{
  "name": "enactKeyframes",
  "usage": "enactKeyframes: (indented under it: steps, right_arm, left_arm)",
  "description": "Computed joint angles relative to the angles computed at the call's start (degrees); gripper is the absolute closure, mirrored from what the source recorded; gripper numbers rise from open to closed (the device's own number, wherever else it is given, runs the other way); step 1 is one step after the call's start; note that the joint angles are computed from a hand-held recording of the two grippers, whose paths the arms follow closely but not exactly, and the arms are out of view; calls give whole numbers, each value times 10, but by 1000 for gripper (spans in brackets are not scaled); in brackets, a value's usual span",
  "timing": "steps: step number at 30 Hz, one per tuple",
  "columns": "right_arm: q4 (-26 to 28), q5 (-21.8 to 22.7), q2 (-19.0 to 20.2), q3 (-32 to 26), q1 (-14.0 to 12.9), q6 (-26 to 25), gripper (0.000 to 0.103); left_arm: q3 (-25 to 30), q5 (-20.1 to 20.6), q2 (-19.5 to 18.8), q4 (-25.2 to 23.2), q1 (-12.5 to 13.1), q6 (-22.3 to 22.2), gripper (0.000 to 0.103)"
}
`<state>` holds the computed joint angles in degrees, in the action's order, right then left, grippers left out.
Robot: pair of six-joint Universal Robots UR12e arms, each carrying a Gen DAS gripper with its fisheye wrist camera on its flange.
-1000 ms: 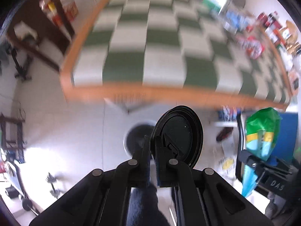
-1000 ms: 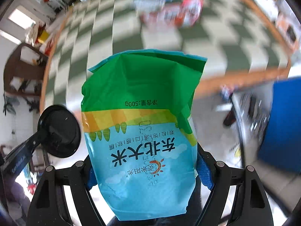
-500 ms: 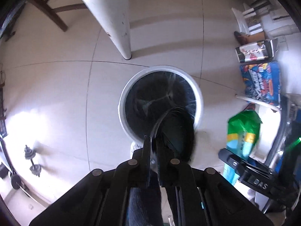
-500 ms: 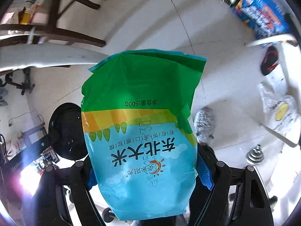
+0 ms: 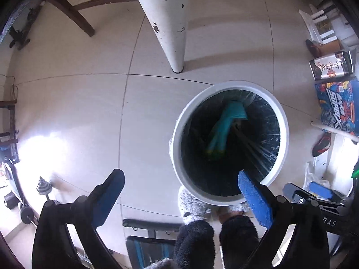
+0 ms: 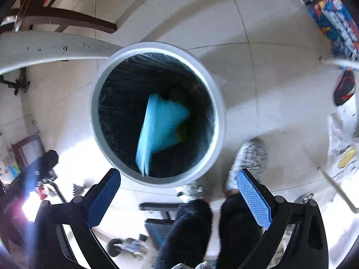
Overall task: Collect trash
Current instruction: 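Open both tools over the white bin to drop bag and lid, then grasp the red snack wrapper with the right tool while the left tool grasps the blue plastic bag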
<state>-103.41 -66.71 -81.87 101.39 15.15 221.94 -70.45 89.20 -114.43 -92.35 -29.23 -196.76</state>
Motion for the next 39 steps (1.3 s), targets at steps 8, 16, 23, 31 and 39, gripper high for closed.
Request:
enactKeyframes:
  steps: [8, 16, 23, 31, 39]
  right_arm:
    - [93, -122, 10, -50, 31, -23, 0]
    - [124, -153, -14, -83, 38, 5, 0]
    - [189, -164, -40, -149, 46, 28, 0]
    - [273, -167, -46, -263, 58, 38, 0]
    - [320, -152, -45, -381, 53, 86, 0]
  left_arm:
    - [-5, 22, 15, -2, -9, 13, 0]
    - [21, 17, 38, -36, -11, 9, 0]
    - [79, 3, 57, -94, -13, 21, 0]
    - [170, -11, 64, -159, -9, 45, 0]
    - [302, 15, 36, -167, -10, 48, 0]
